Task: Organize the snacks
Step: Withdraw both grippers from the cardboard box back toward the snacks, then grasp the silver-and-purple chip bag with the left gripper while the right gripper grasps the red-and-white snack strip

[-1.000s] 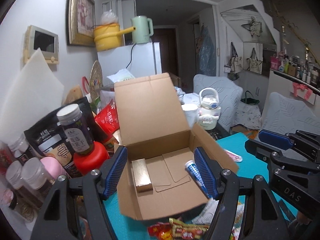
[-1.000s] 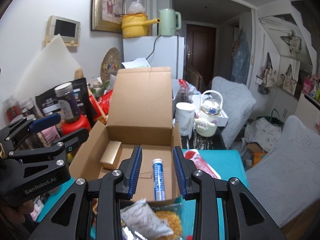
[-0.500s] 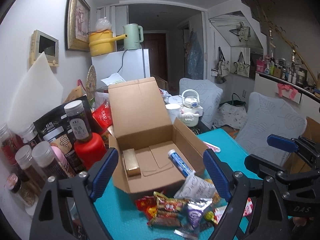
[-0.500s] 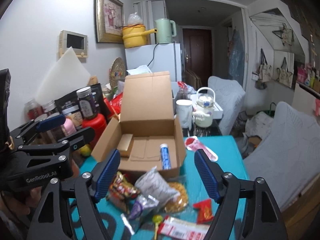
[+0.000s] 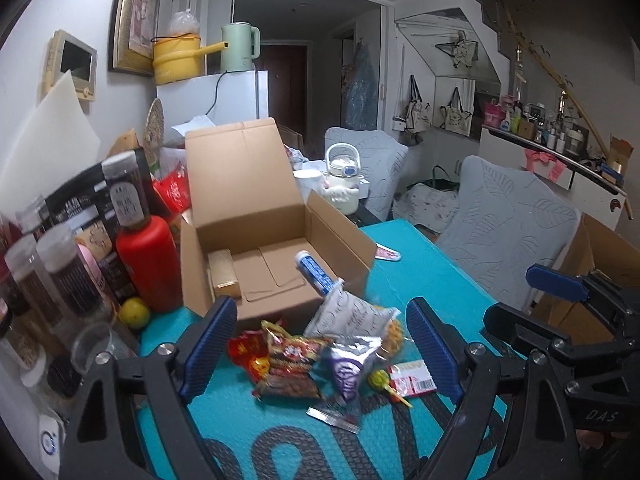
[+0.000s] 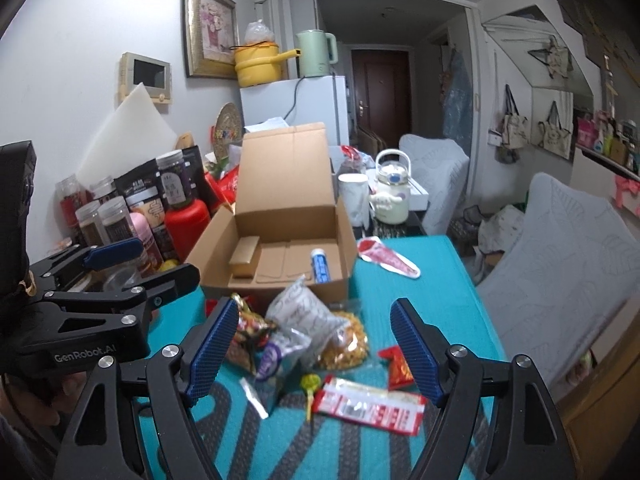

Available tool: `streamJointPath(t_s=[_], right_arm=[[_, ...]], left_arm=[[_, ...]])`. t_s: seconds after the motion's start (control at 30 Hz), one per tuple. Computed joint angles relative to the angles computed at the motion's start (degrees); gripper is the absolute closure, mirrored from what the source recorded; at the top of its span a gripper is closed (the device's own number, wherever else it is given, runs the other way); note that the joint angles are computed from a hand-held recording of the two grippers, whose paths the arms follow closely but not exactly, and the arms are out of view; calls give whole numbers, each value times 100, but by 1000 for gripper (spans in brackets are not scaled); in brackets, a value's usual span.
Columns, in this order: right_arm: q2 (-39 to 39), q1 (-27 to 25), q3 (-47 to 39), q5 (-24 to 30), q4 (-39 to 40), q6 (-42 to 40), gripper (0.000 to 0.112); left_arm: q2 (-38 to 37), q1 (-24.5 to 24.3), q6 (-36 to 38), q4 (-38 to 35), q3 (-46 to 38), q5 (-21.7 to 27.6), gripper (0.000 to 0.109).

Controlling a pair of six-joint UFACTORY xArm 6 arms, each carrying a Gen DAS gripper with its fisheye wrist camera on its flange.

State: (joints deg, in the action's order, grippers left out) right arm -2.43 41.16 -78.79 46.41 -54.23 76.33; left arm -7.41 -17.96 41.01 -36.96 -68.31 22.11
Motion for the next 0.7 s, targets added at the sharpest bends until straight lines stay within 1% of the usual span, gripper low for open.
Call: streamJointPath(t_s=[0.1, 0.3, 0.4, 0.53, 0.7], right_arm=[[-138, 13, 299, -21, -3, 271, 33], [-329, 50, 885, -42, 18, 744, 33], [-405, 61, 1153, -98, 71, 879, 33], [-475, -6, 1478, -362, 203, 950, 33], [-511, -123, 1776, -737, 183, 976, 33]], left_arm=[[-58, -25, 140, -74, 144, 61, 21], [-53, -19, 300, -257, 314, 413, 21], [-3, -63, 298, -174, 414, 401, 21], [189, -65, 174, -136, 412, 582, 21], [378, -174, -108, -185, 489, 523, 21]])
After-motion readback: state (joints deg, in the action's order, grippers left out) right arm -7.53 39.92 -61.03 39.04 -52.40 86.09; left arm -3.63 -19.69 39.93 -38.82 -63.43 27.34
